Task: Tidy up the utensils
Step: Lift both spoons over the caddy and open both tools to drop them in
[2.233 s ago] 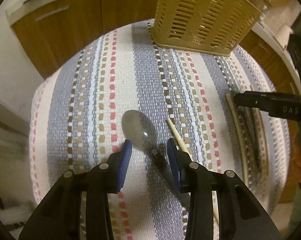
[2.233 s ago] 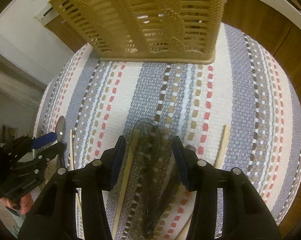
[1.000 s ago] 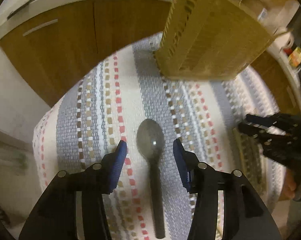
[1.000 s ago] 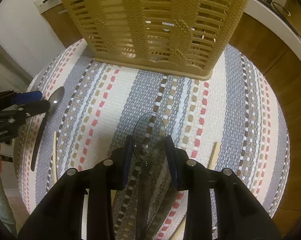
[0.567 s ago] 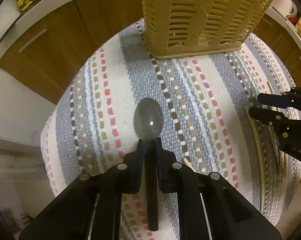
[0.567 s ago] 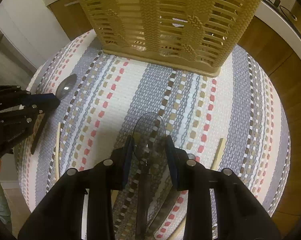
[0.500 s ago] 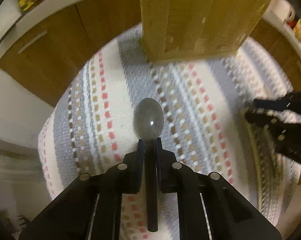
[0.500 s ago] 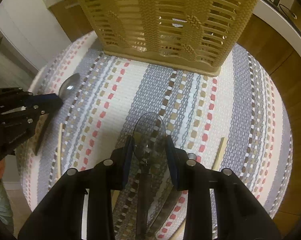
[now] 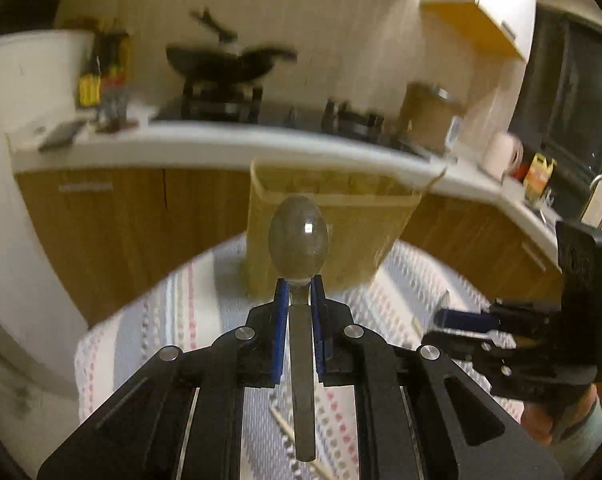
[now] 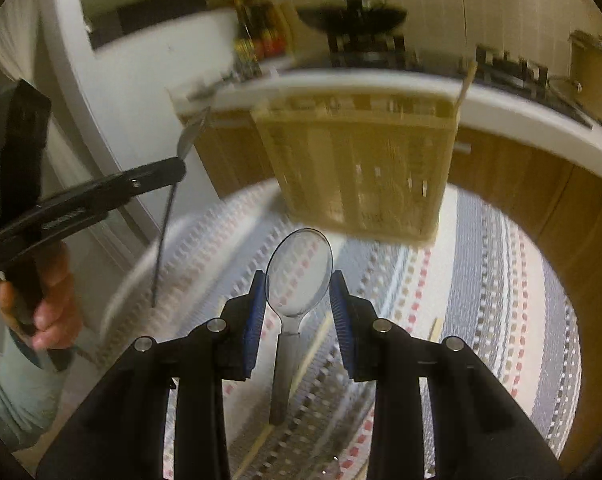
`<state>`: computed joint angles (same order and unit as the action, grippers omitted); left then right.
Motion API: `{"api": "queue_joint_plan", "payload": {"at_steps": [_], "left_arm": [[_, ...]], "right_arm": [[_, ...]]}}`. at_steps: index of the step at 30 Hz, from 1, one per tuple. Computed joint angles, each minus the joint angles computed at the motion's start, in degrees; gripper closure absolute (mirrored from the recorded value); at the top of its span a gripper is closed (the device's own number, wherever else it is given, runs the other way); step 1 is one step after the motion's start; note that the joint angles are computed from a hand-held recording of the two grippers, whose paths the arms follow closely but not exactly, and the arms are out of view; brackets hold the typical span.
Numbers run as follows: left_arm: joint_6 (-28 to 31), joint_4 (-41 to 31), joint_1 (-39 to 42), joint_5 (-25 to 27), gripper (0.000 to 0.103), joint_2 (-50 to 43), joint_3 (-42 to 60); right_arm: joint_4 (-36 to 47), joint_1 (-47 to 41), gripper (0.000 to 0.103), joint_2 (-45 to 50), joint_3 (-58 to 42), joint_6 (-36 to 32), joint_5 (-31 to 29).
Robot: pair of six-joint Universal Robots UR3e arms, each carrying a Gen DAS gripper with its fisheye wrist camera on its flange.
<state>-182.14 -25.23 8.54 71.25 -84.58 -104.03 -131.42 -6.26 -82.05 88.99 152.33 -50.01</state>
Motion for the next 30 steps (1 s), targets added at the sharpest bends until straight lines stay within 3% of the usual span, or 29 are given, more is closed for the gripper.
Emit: {"api": "queue_joint_plan", "payload": {"at_steps": [1,6,13,19,23,30], "left_arm": [[0.3,1.1,1.4,-1.0,0.094,2.1,-1.7],[-3.7,6.3,-0.7,3.3,0.094,0.3,4.3],[-8.7,12.9,-0.9,4.2,0.094,-6.4,14.0],[-12.5,17.4,-0.8,4.1,0.094,-16.7,25.4],[-13.9,19.9,-2.5,7.2,0.094,-24.5,32.1],[-16.2,21.1,-2.7,8.9,0.094,-34.7,39.8]], "right_arm": [[-1.9,-0.1,0.074,-0.6,0.5,1.0,1.2],[-11.5,-0.4,0.074,-2.8,0.1,7.9,4.0],[-12.2,0.5,0.074,5.4,-17.3,16.5,3.2],[-15.3,2.5,0.074,14.5,-32.8,23.5,-3.8],[-16.5,4.1,0.074,22.2,-43.1,26.7,-10.0],[-16.2,7.5,0.074,33.8,-58.8,26.9,-21.4]]}}
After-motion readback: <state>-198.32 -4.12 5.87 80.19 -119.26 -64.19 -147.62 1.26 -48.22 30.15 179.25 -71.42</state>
